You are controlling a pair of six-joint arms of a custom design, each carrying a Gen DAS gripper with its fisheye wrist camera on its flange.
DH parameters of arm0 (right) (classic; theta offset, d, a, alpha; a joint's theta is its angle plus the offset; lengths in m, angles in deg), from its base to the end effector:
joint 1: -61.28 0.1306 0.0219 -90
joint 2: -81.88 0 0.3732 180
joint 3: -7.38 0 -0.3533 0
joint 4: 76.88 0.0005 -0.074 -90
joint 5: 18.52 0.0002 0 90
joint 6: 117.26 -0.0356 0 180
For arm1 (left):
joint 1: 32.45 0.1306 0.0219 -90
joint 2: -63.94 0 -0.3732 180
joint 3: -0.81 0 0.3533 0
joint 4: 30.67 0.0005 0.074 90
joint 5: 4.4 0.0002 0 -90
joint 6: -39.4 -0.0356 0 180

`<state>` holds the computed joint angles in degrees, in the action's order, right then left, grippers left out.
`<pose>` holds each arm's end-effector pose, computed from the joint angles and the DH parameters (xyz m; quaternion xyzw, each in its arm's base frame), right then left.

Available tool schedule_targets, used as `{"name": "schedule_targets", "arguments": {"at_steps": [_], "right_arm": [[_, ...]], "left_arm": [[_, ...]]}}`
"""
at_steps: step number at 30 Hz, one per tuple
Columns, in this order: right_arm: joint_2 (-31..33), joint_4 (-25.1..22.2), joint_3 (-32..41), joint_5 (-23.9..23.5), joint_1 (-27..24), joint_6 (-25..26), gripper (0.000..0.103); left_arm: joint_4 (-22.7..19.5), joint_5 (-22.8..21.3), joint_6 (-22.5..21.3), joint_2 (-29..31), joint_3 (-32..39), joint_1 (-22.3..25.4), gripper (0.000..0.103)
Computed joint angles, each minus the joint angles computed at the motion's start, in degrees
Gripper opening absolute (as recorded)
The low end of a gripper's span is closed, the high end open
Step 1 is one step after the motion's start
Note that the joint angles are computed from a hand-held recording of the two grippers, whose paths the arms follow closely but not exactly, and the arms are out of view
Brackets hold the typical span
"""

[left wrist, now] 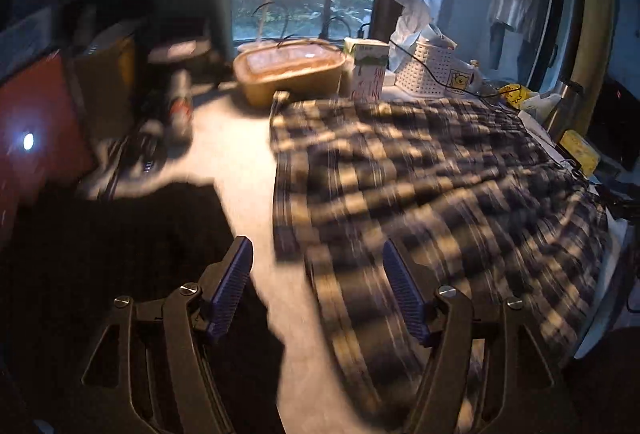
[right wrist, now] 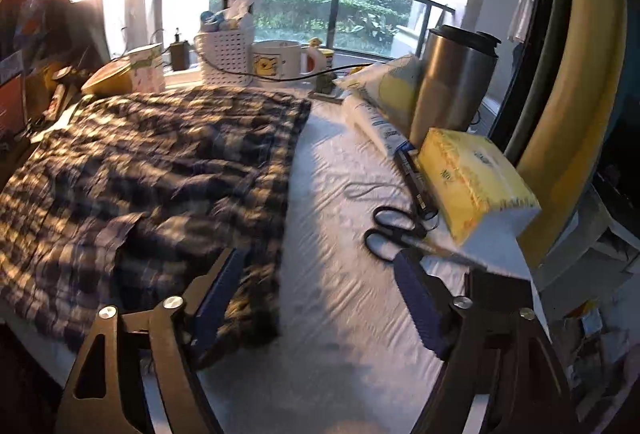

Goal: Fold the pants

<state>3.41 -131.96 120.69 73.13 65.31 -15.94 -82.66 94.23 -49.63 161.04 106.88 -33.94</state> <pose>0.5208 0.0352 0.4931 -0.1169 0.9105 -0.0384 0.3947 0.4964 -0.0188 0.4814 0.0341 0.9144 -0.0775 0.3959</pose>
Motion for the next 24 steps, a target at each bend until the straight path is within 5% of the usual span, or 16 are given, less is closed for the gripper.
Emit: {"name": "schedule_targets", "arguments": {"at_steps": [11, 18, 24], "right_arm": [[-4.4, -0.1, -4.5, 2.7, 2.0, -0.7, 0.084], [-7.0, 0.5, -7.3, 4.7, 1.2, -2.1, 0.084], [-7.7, 1.2, -10.2, 6.0, 1.4, 0.6, 0.084]], "left_arm": [[7.4, 3.2, 2.7, -16.0, -18.4, -4.4, 0.068], [3.3, 5.8, 0.7, -17.6, -21.4, -6.0, 0.068], [2.2, 0.3, -2.6, -17.0, -22.4, -8.4, 0.068]]}}
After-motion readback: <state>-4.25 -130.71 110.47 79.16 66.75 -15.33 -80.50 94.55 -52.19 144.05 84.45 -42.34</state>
